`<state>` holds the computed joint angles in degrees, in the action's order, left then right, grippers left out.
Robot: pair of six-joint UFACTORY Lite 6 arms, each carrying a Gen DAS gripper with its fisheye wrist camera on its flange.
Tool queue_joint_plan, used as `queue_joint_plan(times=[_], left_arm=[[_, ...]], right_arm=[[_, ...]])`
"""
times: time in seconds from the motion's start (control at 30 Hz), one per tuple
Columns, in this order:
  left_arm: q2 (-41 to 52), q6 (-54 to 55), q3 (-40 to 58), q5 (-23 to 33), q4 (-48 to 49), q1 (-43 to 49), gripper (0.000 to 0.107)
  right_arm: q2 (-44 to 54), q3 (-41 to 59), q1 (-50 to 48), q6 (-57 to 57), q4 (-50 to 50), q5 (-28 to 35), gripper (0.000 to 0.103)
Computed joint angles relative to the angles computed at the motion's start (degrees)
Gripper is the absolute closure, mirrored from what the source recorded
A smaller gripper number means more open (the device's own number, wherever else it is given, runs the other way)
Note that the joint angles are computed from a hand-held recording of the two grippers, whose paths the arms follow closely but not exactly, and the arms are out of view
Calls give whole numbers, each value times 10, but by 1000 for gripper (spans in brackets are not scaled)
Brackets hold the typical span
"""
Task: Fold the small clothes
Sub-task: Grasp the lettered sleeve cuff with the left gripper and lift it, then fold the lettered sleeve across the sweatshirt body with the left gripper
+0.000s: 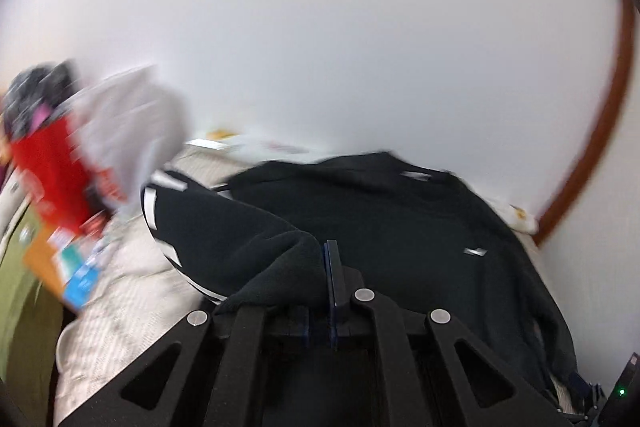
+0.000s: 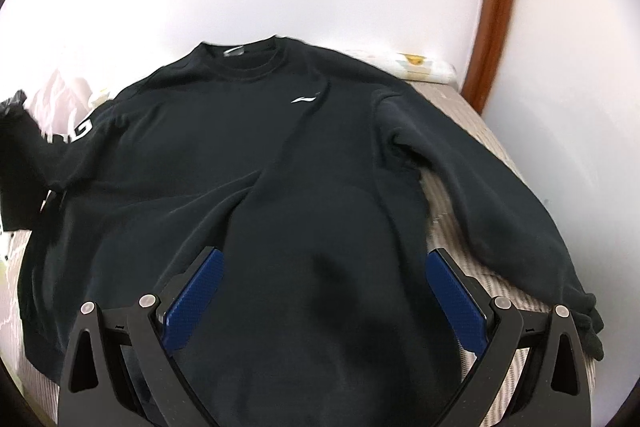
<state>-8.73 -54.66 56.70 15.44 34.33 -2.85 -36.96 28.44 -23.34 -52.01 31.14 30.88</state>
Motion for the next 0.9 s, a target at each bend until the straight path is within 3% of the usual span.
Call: queue_joint_plan(times=[0.1, 0.17, 0.37, 0.53, 0.6, 0.67, 0.73, 0.77, 0.83, 0.9], left_arm=[[90, -105, 82, 23, 111, -90, 101], [163, -117, 147, 38, 124, -131, 101], [329, 9, 292, 47, -16, -175, 101], [395, 68, 340, 65, -76, -195, 100], [390, 97, 331, 64, -104, -198, 93], [353, 135, 290, 46, -143, -200, 79], [303, 112, 237, 27, -120, -204, 51], [260, 75, 193, 11, -78, -206, 46], [190, 1, 126, 3, 4, -206, 42], [129, 12, 74, 10, 2, -187, 41]], right_arm=[[21, 8, -59, -87, 50, 10, 3], [30, 6, -84, -126, 70, 6, 3], [95, 19, -158, -244, 128, -1, 3], [132, 26, -198, -290, 143, -10, 3], [142, 32, -206, -300, 146, -12, 3], [139, 34, -201, -293, 140, -12, 3], [121, 34, -180, -263, 122, -11, 3], [110, 33, -173, -258, 118, -8, 3], [71, 27, -134, -215, 92, -7, 3], [29, 20, -75, -134, 39, -15, 3]])
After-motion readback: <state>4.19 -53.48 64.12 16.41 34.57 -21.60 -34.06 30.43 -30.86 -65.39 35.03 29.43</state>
